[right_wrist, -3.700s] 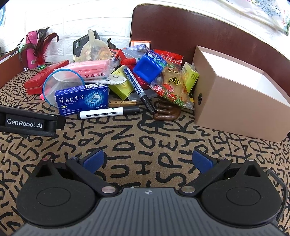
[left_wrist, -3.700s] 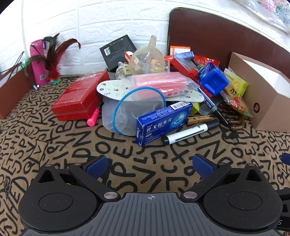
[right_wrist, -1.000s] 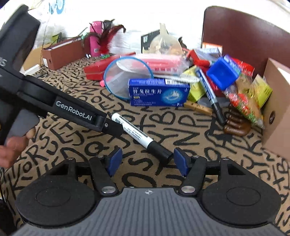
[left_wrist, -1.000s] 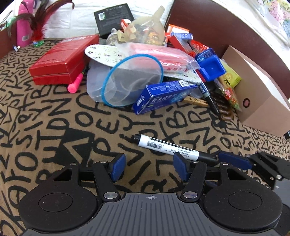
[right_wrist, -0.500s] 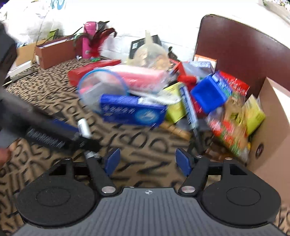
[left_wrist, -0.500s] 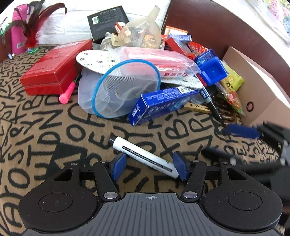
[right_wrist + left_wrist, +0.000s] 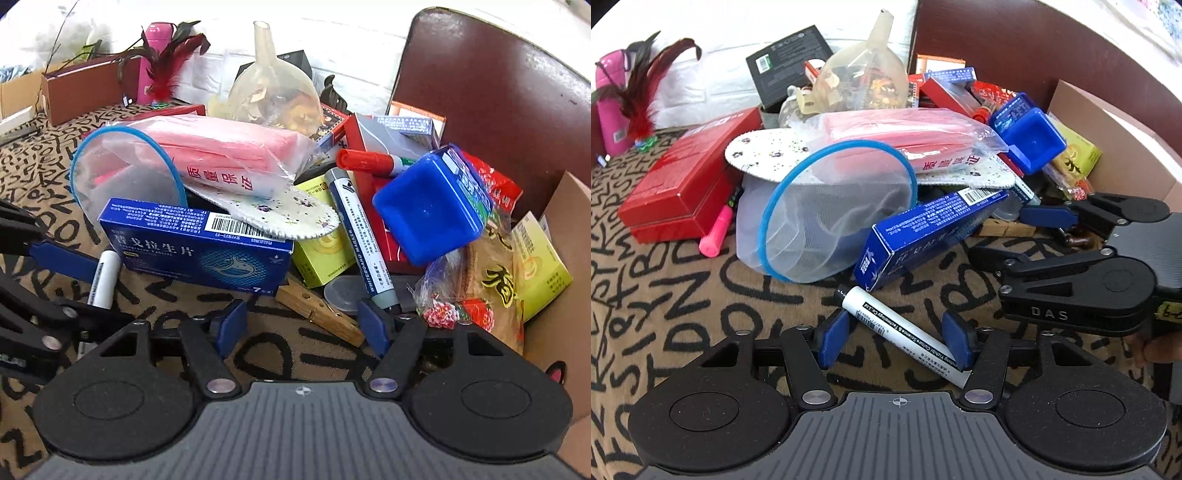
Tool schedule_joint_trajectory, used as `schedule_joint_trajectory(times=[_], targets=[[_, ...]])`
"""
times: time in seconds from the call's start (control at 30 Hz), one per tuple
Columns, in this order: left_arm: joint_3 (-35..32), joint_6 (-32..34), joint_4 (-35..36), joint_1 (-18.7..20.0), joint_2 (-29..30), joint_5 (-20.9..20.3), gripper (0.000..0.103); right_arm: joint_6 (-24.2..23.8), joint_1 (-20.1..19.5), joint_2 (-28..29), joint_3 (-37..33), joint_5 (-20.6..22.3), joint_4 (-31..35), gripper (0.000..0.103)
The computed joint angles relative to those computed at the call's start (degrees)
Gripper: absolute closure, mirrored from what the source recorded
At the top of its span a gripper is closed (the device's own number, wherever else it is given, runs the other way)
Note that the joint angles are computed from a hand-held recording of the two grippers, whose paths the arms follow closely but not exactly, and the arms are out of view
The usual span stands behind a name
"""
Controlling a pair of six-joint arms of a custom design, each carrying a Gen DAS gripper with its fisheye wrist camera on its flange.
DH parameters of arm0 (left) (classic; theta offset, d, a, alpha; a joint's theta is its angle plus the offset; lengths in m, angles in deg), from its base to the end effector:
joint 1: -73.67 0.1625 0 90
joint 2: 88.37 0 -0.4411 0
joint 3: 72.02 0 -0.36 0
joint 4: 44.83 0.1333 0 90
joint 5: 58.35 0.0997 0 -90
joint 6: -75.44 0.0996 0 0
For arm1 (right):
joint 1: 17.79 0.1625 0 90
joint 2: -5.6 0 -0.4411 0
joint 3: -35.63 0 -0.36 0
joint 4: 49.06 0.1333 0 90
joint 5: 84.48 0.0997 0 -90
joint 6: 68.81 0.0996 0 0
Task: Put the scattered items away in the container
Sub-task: 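Grasp the white marker with the left tool while the right tool reaches for the wooden clothespin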
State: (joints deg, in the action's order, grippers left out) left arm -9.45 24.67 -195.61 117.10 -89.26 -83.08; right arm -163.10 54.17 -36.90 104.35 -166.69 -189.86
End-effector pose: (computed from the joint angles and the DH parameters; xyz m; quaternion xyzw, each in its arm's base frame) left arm -0.3624 -0.6512 -0.1908 -0.0266 0.8417 -0.4006 0.3611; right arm -0.1019 -0.7870 0.2532 0.6132 -0.7579 0.1734 0.1394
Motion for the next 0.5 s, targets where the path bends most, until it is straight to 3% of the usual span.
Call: schedule_joint_trajectory(times=[0.07, 0.13, 0.17, 0.2, 0.27, 0.3, 0.37, 0.5], targets=[[0.1, -1.2, 2.3, -0.1, -0.3, 0.5, 0.049, 0.0, 0.1, -0.8, 0.5, -1.6, 0.4, 0.039], [1.4, -2.0, 2.8, -0.3, -1.1, 0.6, 0.065, 1.2, 0.2, -1.7, 0.2, -3.7, 3.0, 0.054], [2.6, -2.8, 2.7, -0.4, -1.8, 0.2, 0.069, 2.9, 0.3, -2.1, -0.8, -4.8, 6.3, 0.067], [3.8, -4.0, 3.1, -0.5, -2.6, -0.1, 0.075, 4.1, 0.1, -2.6, -1.4, -4.9, 9.2, 0.070], [5.7, -7.5, 4.5, -0.8, -4.0, -0.8, 0.075, 3.0, -0.3, -4.0, 0.7, -3.1, 7.9, 0.069], [6.4, -8.9, 5.1, -1.0, -4.5, -1.3, 0.061, 1.9, -0.4, -4.5, 2.2, -2.0, 5.3, 0.067], [7.5, -8.8, 3.4, -1.5, -5.1, -2.4, 0.060, 0.8, -0.5, -4.6, 4.0, -0.1, 0.8, 0.064], [7.8, -5.6, 1.3, -2.6, -4.7, -2.7, 0.056, 0.6, 0.3, -1.8, 1.7, 0.3, -0.8, 0.051]])
